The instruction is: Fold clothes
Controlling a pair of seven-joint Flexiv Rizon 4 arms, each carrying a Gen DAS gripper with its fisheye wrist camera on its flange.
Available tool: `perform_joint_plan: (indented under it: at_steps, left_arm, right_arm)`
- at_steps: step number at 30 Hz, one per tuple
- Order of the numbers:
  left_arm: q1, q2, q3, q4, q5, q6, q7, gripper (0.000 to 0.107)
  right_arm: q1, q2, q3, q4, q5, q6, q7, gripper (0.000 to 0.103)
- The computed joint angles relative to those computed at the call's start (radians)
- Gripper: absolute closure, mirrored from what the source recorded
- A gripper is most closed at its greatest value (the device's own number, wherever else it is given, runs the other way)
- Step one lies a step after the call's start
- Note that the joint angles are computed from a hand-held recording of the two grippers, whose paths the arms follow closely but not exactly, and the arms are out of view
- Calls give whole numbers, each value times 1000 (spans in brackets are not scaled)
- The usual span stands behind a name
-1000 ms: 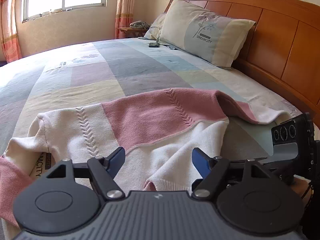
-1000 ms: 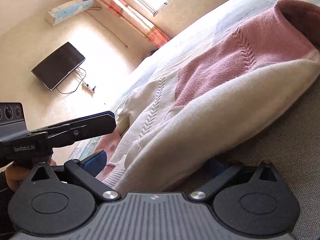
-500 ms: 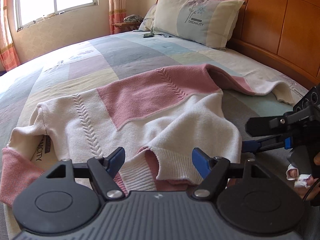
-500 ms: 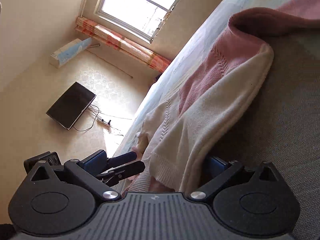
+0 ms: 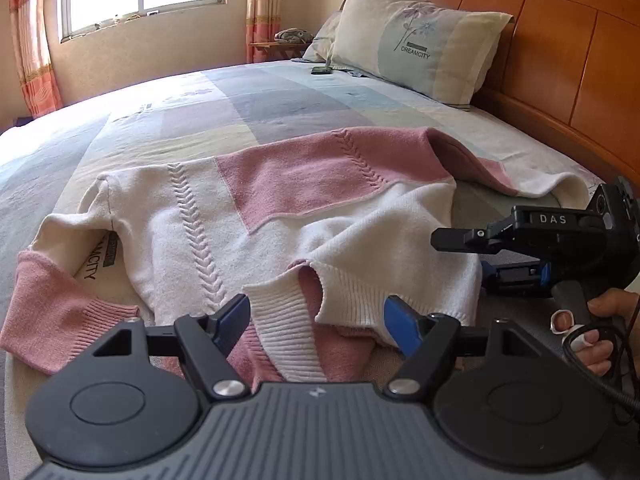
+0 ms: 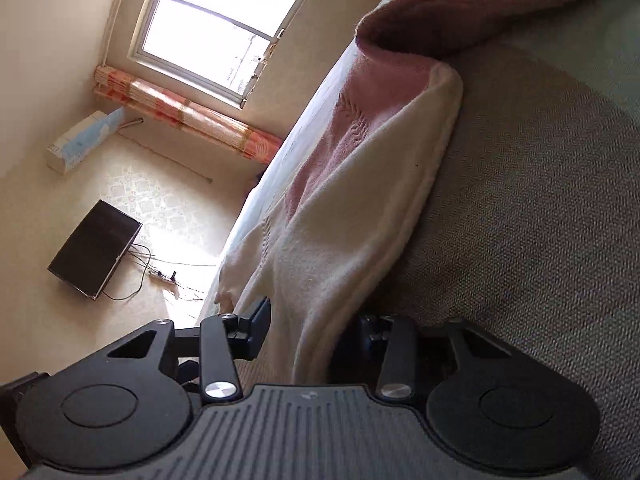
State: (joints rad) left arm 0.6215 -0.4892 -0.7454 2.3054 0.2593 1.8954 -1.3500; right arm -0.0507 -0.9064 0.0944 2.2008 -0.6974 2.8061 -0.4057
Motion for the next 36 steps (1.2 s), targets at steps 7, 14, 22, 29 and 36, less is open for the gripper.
perform_joint_plan:
  at_steps: [7, 14, 22, 29, 36]
  left_arm:
    - [19, 15, -9, 24, 0, 8, -32, 32]
    - [109, 11, -96, 58, 32, 27, -91, 32]
    - [138, 54, -114, 87, 40, 29, -127, 32]
    - [179, 106, -150, 110, 70, 45, -143, 32]
    - [222, 128, -192, 136, 99, 57, -157, 32]
  right_arm:
    - [51, 51, 1, 26, 57, -98, -24, 57]
    - [17, 41, 32, 31, 39, -136, 30, 94]
    - [23, 57, 40, 56, 66, -148, 31, 94]
    - [-18, 140, 38, 188, 65, -88, 0, 93]
    - [-113, 299, -25, 378, -12, -131, -86, 93]
